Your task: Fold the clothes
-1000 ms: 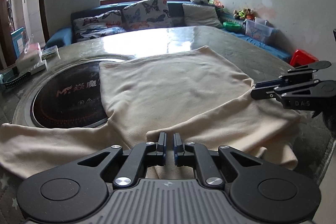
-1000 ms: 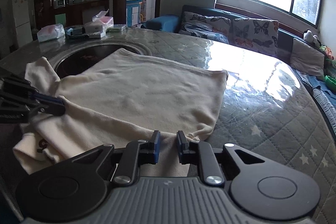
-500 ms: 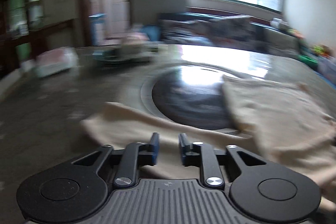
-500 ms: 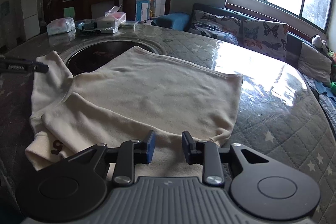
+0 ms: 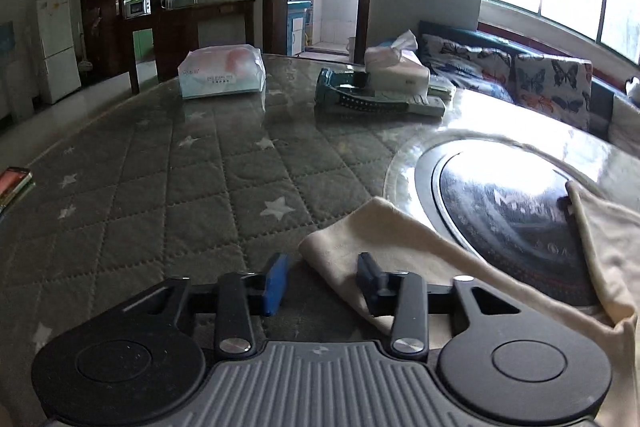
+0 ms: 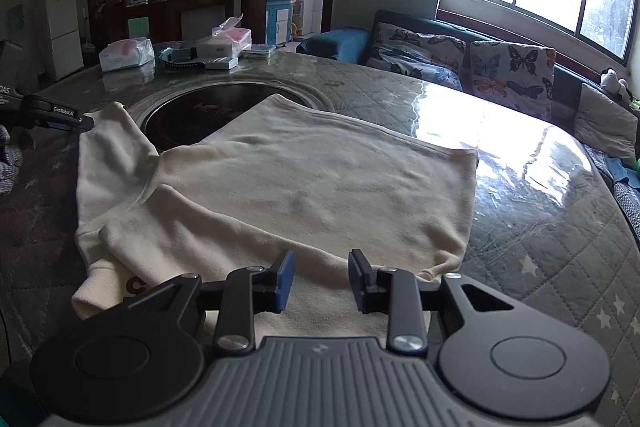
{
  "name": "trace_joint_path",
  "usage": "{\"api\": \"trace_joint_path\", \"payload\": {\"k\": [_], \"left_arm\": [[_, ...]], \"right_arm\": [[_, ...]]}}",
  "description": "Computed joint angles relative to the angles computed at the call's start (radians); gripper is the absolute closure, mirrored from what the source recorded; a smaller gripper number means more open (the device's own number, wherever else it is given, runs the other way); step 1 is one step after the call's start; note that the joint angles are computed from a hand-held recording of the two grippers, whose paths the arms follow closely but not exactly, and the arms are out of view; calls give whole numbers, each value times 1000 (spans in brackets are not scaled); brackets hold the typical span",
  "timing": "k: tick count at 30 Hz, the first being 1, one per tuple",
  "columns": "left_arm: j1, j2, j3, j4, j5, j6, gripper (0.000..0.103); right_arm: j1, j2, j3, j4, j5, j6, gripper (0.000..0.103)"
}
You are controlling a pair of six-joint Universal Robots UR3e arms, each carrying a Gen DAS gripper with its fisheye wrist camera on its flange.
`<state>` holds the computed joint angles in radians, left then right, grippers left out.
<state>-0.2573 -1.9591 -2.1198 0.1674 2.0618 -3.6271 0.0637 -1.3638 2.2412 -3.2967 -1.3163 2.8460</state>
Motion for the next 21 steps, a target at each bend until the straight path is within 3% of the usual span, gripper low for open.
{"api": "trace_joint_path", "payload": {"k": [1,2,4,13,21], "left_arm": [[2,-2,-2,10,-5,-3,77],[5,-1,-6,21,-15,-2,92],[-2,5,-14,38,-18,-6,97],[-217,50,75,133,-90,101,98],[-413,-138,369,80,-230,212,98]], "right_arm": [[-1,-2,3,-2,1,2,73],[-3,-5,9,-6,3,3,73],[-6,-11,22,-16,6,8,73],[-54,-62,81,-48,67,35,73],[-109,-109,132,-70,133,64,74]]}}
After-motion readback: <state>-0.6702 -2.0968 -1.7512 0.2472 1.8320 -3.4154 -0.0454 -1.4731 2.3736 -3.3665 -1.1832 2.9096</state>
